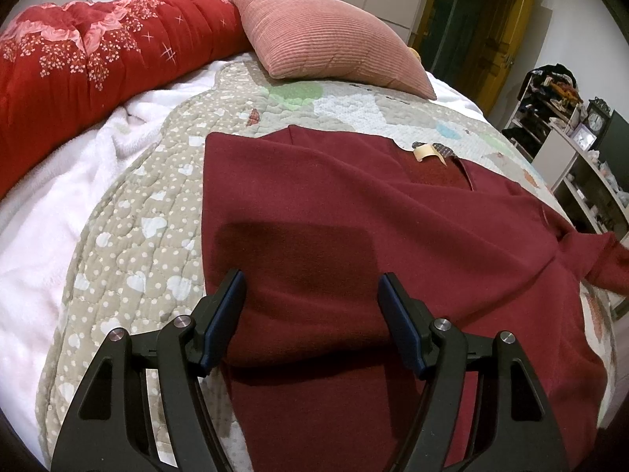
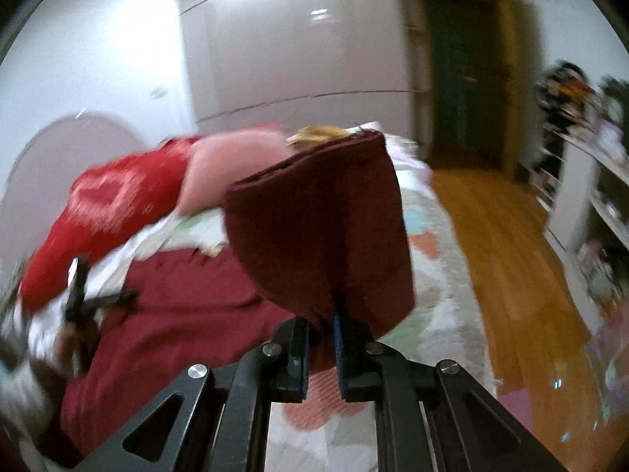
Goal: Fold small clothes
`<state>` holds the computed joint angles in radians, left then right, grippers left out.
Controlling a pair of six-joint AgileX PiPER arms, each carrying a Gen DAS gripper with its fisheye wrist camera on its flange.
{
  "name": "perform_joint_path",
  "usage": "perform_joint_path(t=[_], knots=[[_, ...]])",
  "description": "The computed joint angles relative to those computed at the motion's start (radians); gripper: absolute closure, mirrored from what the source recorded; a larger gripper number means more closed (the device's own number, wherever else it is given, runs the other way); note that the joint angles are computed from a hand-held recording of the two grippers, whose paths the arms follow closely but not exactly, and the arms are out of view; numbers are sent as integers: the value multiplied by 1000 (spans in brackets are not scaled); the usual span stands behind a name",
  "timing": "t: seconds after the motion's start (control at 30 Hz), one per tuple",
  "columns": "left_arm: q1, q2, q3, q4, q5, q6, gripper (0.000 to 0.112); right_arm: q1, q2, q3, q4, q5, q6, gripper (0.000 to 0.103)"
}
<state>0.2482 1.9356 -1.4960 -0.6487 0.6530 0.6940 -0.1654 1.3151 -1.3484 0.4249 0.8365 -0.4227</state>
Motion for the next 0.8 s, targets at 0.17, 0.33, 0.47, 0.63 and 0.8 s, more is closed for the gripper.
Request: perform_joint_path(t=[0.17,0.33,0.47,0.63,0.8], knots=[[-6,-1,2,17,-7,-11,42,243,-5,90,-248,93,-4,94],[-20,-2,4,57,-23,-34,41,435,8,253,-433,137,51,93],[-20,2,0,56,-22,-31,40,346,-49,284,-353,158,16,92],[-19,4,-2,56,-22,-29,40,113,-124,259,-146,268,-112,50],[-20,3,-1,57,-22,-31,40,61,-170,249,-141,197,-25,48]])
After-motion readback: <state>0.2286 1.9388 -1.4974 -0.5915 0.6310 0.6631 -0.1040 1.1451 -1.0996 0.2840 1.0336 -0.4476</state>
